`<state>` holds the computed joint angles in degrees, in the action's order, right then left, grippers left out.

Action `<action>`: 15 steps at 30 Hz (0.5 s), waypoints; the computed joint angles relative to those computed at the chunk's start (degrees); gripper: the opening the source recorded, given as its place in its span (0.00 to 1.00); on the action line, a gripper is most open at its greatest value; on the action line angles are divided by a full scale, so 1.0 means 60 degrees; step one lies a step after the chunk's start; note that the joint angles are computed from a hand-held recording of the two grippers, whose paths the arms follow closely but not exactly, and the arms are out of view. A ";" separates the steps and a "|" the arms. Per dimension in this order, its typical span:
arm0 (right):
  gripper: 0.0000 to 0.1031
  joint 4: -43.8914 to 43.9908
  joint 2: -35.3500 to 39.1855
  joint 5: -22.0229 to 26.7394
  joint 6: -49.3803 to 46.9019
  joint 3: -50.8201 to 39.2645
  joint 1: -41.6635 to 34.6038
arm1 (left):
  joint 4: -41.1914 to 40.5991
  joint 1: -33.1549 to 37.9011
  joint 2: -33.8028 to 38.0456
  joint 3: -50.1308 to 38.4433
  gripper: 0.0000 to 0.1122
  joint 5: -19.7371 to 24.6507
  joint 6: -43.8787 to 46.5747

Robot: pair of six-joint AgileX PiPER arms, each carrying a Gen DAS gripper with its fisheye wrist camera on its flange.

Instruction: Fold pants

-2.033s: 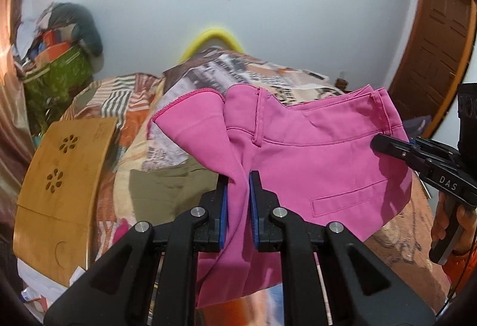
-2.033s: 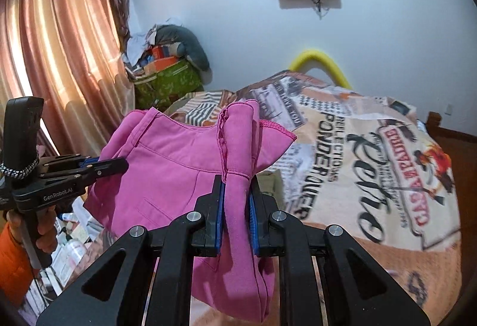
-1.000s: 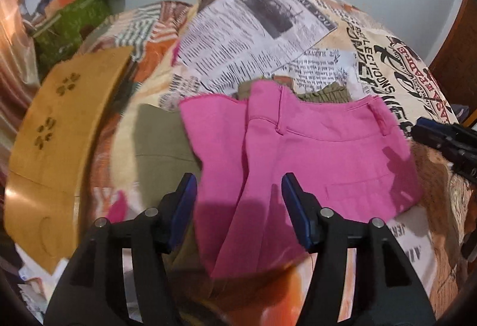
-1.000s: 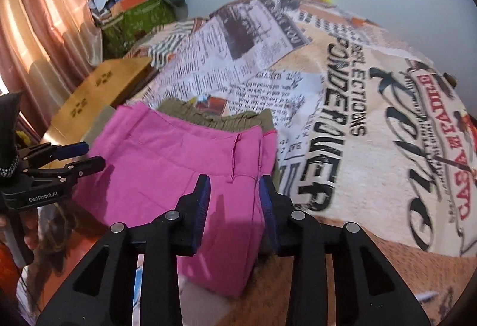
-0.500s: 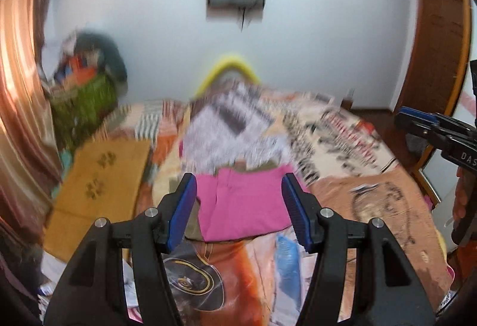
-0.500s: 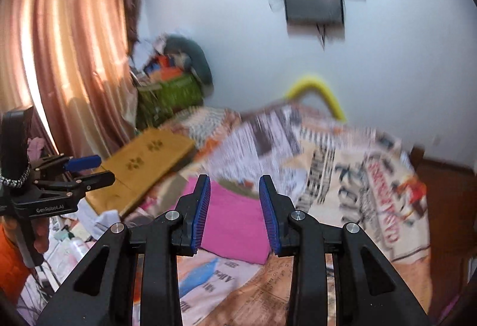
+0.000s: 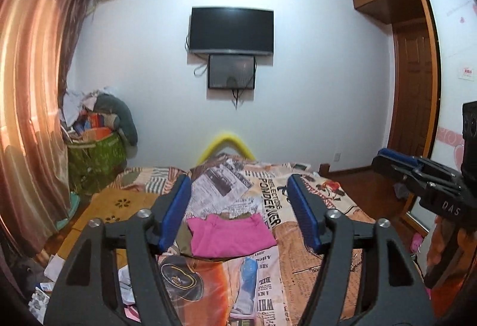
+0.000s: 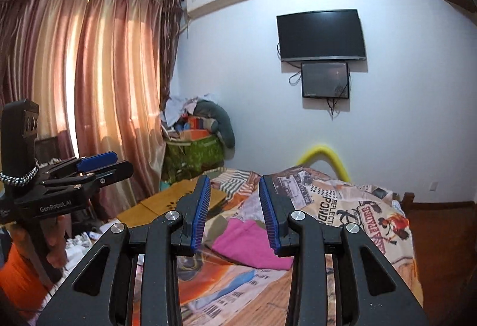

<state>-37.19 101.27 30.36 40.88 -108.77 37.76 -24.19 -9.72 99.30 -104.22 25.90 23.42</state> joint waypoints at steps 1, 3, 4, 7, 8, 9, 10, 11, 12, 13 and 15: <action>0.31 -0.0394 -0.0179 -0.0089 0.0466 0.0318 0.0092 | -0.0122 -0.0036 -0.0346 0.0509 0.62 -0.0275 0.0179; 0.41 -0.1297 -0.0522 -0.0190 0.1475 0.0913 0.0323 | -0.0407 -0.0099 -0.0704 0.1038 0.68 -0.0518 0.0514; 0.49 -0.1683 -0.0637 -0.0277 0.1900 0.1151 0.0380 | -0.0671 -0.0127 -0.0918 0.1378 0.70 -0.0658 0.0754; 0.60 -0.2647 -0.0813 -0.0266 0.2832 0.1512 0.0613 | -0.1065 -0.0160 -0.1233 0.1879 0.82 -0.0895 0.1091; 0.64 -0.2840 -0.0836 -0.0187 0.3001 0.1539 0.0677 | -0.1075 -0.0202 -0.1342 0.2076 0.89 -0.1063 0.1093; 0.72 -0.3041 -0.0830 -0.0148 0.3150 0.1543 0.0729 | -0.1085 -0.0227 -0.1410 0.2206 0.92 -0.1179 0.1102; 0.79 -0.3407 -0.0975 -0.0031 0.3483 0.1718 0.0889 | -0.1094 -0.0250 -0.1465 0.2308 0.92 -0.1276 0.1112; 0.81 -0.3695 -0.0964 0.0039 0.3716 0.1731 0.0952 | -0.0976 -0.0267 -0.1458 0.2313 0.92 -0.1272 0.1012; 0.82 -0.3947 -0.0966 0.0091 0.3913 0.1758 0.1018 | -0.0882 -0.0318 -0.1575 0.2484 0.92 -0.1334 0.0930; 0.83 -0.4060 -0.0946 0.0103 0.4005 0.1748 0.1017 | -0.0705 -0.0369 -0.1621 0.2552 0.92 -0.1365 0.0751; 0.89 -0.4472 -0.1050 0.0238 0.4501 0.1954 0.1147 | -0.0475 -0.0426 -0.1692 0.2666 0.92 -0.1419 0.0523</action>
